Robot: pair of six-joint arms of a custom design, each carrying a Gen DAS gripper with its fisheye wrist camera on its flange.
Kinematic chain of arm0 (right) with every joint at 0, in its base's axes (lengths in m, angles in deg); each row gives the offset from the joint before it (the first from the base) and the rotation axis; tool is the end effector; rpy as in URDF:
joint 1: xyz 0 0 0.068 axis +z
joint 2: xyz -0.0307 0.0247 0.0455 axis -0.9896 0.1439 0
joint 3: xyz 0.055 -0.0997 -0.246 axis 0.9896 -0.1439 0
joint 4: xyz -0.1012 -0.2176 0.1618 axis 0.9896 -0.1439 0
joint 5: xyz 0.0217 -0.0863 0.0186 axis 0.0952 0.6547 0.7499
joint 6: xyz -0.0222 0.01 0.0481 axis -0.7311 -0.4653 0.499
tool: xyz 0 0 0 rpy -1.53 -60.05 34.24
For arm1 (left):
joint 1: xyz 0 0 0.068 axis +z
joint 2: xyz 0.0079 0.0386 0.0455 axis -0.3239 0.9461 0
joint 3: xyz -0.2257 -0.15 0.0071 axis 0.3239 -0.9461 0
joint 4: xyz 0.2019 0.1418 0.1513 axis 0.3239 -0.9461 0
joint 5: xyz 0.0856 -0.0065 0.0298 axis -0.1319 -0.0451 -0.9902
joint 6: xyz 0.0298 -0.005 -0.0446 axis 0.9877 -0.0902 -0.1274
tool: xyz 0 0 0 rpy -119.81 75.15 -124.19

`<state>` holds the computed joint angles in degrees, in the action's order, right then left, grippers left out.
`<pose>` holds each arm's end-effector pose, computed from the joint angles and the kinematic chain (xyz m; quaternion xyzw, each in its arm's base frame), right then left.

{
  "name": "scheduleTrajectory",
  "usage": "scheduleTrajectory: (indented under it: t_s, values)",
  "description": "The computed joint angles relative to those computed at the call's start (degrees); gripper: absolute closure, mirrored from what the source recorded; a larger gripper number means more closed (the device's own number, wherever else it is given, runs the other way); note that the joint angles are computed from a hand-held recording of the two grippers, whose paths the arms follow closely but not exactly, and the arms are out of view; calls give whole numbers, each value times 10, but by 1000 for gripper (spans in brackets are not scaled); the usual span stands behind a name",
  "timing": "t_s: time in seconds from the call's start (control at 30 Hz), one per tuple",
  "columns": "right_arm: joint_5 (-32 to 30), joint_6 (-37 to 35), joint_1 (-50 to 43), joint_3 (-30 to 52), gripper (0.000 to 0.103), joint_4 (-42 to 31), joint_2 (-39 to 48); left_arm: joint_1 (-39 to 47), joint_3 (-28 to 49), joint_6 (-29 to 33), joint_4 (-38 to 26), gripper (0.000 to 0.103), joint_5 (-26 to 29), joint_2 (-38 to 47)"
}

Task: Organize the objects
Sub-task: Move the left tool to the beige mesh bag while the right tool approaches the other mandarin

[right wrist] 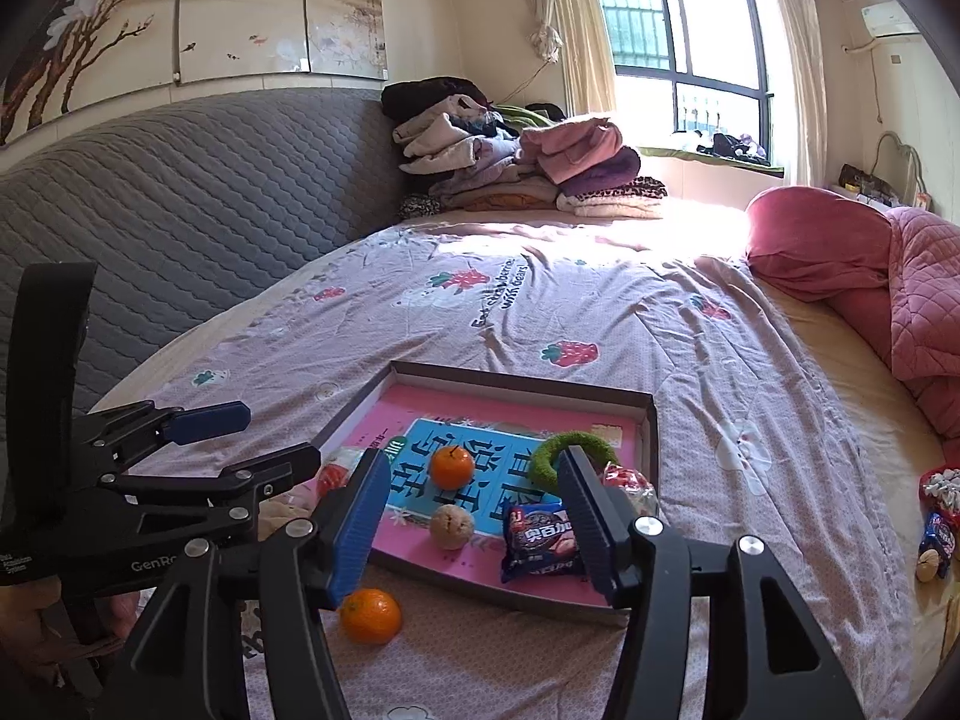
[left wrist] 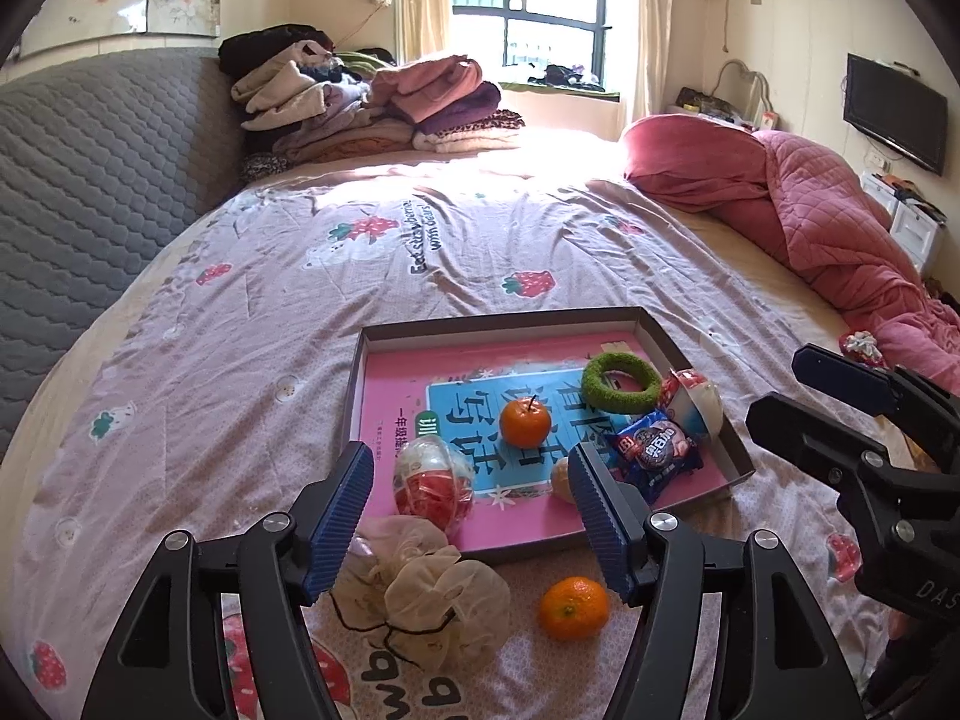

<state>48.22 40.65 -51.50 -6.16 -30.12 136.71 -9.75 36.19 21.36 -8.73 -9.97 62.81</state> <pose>0.2515 0.1416 0.3028 -0.1152 0.8758 0.1138 0.4546 0.2630 0.0338 0.3045 0.0680 0.9102 -0.0386 0.4066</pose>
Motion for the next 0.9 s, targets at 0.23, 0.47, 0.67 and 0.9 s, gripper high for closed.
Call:
scheduleTrajectory:
  t_s: [0.23,0.47,0.67,0.9]
  values:
    - [25,23,58,-17,44,-1,-6,51,-25,28,-20,34,36,-35]
    - [36,48,91,-41,44,-4,-10,98,-57,62,-35,34,63,-62]
    - [44,65,106,-58,44,-4,-8,130,-84,86,-41,34,77,-74]
    - [50,74,116,-68,44,2,15,151,-108,103,-33,34,82,-67]
